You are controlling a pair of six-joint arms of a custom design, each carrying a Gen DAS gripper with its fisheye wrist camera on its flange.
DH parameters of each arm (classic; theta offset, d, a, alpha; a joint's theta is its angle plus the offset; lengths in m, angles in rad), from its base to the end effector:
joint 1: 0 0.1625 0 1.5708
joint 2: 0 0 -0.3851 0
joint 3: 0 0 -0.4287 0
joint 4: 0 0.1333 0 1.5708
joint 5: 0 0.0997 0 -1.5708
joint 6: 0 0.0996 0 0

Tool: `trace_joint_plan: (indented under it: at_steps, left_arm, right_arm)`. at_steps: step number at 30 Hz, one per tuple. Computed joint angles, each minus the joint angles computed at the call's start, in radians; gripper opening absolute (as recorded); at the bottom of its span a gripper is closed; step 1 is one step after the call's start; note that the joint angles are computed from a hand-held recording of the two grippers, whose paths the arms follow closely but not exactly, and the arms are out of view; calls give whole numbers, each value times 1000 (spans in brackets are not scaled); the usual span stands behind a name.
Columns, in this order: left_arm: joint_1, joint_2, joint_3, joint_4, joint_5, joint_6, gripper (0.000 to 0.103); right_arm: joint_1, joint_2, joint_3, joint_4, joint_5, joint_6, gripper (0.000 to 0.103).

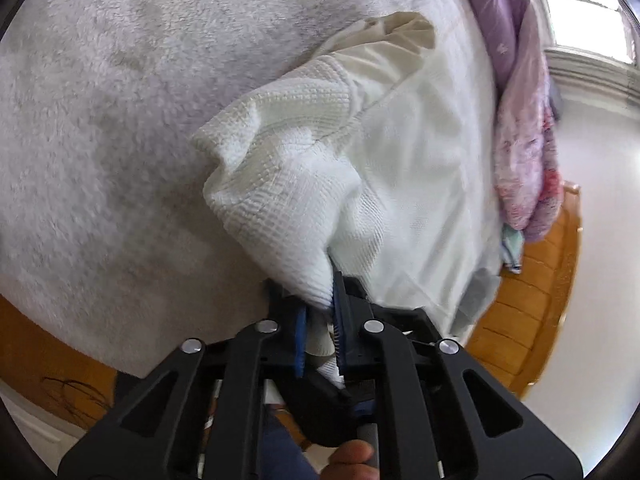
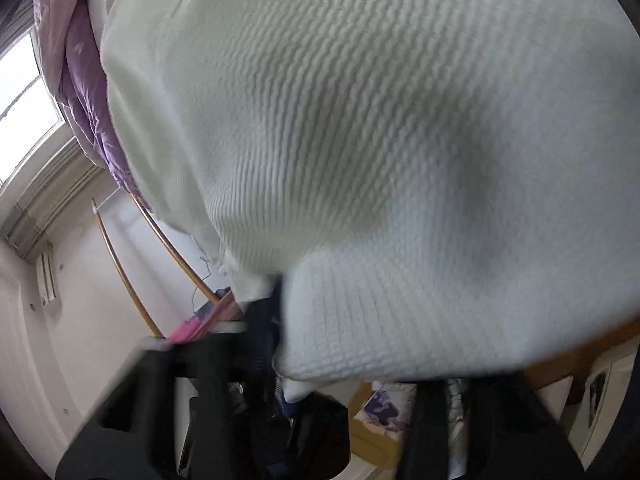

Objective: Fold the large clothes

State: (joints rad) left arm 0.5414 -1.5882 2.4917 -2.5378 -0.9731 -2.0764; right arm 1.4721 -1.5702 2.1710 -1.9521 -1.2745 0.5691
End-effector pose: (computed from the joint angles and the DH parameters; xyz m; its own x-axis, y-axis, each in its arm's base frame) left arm -0.2138 -0.3495 0.1350 -0.5271 -0.7841 0.3275 -0.8137 0.3546 -0.4606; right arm 0.1192 -0.4443 0.1906 -0.7447 0.6561 -0.1227 0.5905 0.7333 0.3370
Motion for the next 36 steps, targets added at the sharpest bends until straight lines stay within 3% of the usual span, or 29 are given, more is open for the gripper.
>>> trace_joint_plan:
  at_steps: [1,2,4,9,11,12,13,14,18,23,28,31,33,36]
  left_arm:
    - [8,1,6,-13,-5,-10,16]
    - [18,5,9,-27,-7,-18,28]
    - [37,-9,0,47,-1,-45,43]
    - [140,41,-67,54,-14,94,47]
    - [163,69,-124,106,-2,145,44]
    - [161,82,-147,122,19,165,37]
    - [158,97,-182,179,28,182,21]
    - [152,114,-219,236,36,198,17]
    - [100,219,-416,468,99,234,15]
    - [68,437,-704,584,177,364,15]
    - [76,717,-991,510,167,627,15]
    - [95,915,-1193,450,100,792,16]
    - [106,996,-1264,437,35,858,16]
    - [138,1160,-1455,528,-74,960,16]
  right_arm:
    - [0,8,-9,-3,-1,-7,14]
    - [1,9,-20,5,1,-20,11]
    - [2,7,-23,4,15,-24,10]
    - [-18,-17,-17,22,48,-28,9]
    - [-27,-25,-25,51,61,-40,9]
    - [-39,-34,-30,71,64,-55,9]
    - [-47,-38,-41,87,74,-66,9]
    - [-38,-14,-56,71,84,-57,9]
    - [-29,0,-117,102,151,-66,9]
    - [-66,-2,-239,172,237,-104,9]
    - [-155,53,-450,227,252,-137,9]
    - [-235,61,-515,234,259,-115,10]
    - [-278,50,-534,229,228,-117,12]
    - [-344,51,-550,230,183,-87,17]
